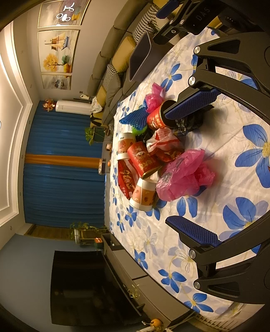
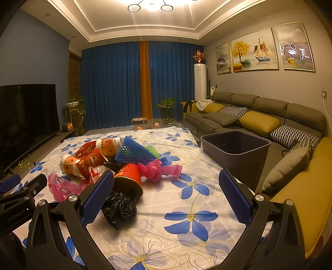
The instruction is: Collect trash
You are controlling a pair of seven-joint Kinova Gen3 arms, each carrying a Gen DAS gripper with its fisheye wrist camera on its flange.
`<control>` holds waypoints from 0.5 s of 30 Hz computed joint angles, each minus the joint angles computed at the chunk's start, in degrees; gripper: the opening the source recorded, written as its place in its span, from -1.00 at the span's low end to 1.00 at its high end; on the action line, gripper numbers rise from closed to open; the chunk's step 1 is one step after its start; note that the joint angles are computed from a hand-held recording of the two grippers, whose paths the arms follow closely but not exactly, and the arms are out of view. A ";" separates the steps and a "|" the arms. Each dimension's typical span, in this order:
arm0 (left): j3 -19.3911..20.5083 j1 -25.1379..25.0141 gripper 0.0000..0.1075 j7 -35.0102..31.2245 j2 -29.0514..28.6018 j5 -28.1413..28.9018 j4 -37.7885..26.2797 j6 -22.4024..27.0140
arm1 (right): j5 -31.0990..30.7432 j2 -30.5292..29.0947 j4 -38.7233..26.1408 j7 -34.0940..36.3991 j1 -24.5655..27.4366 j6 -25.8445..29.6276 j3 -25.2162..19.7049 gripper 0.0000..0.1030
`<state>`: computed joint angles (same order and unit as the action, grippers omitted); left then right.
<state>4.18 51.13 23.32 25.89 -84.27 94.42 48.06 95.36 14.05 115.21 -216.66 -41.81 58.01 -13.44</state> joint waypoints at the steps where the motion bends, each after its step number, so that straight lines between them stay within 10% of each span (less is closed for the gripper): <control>1: -0.05 0.02 0.72 0.10 0.01 -0.12 0.08 0.06 | 0.00 0.01 0.01 0.01 -0.01 0.02 -0.01 0.90; 15: -0.41 0.56 0.71 -1.99 0.89 1.02 -2.75 -0.19 | 0.15 -0.15 0.21 -0.17 0.05 0.16 -0.08 0.90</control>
